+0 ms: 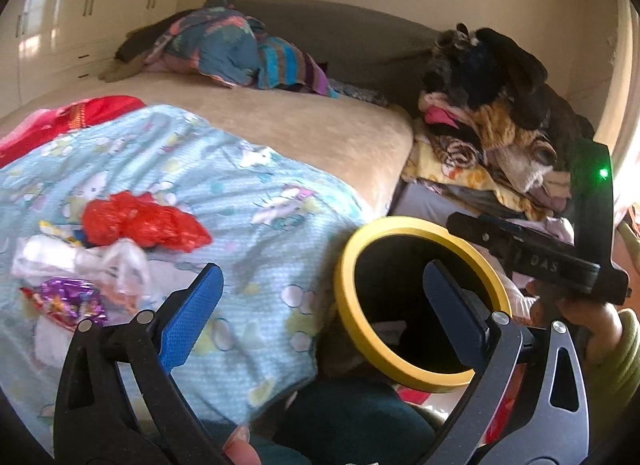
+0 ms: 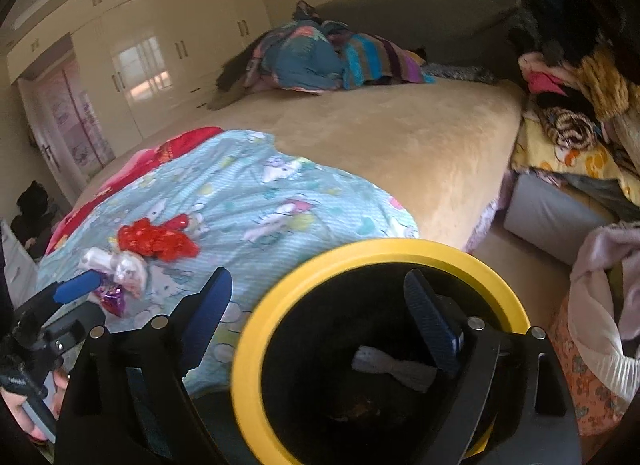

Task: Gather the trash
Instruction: 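Move both open tools back toward the trash pile on the blanket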

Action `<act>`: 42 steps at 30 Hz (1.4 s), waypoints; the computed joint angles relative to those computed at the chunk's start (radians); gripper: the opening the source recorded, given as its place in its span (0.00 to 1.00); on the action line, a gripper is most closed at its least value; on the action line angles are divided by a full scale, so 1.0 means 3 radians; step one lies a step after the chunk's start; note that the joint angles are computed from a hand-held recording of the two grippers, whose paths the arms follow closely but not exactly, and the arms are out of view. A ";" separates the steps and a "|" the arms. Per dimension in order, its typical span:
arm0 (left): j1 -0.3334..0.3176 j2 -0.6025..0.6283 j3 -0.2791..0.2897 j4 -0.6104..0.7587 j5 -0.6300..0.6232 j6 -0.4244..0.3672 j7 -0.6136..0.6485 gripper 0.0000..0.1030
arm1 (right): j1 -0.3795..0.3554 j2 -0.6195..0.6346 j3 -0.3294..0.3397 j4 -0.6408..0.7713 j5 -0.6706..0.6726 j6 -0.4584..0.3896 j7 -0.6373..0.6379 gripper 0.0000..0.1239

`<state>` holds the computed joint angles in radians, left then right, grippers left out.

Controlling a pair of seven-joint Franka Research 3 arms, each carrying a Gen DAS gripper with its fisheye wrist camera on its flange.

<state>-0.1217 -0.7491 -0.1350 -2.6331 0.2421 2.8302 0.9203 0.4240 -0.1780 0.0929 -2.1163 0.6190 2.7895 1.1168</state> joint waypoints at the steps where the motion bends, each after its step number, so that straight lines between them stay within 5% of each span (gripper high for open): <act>1: 0.0017 -0.0010 -0.0008 0.0006 0.0003 -0.0002 -0.0017 0.90 | 0.0026 -0.0007 0.0008 -0.0002 0.0027 0.0008 -0.0036 0.69; 22: 0.0543 -0.0695 -0.0062 -0.0224 0.0371 -0.0238 -0.0349 0.90 | 0.0389 -0.0046 0.0053 -0.0037 0.0572 0.0284 -0.0484 0.69; 34: 0.0810 -0.0968 0.0062 -0.0374 0.0414 -0.0356 -0.0442 0.90 | 0.0511 0.0176 0.0229 0.0195 0.0420 0.0251 -0.0620 0.69; 42: 0.1009 -0.1159 0.0185 -0.0500 0.0417 -0.0483 -0.0471 0.90 | 0.0495 0.0534 0.0347 0.0569 0.0093 0.0124 -0.0355 0.69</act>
<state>0.1811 -1.0967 -0.0796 -2.7831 0.3673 2.6853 0.7788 0.5725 -0.0179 0.1970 -1.9455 0.6470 2.8267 1.0101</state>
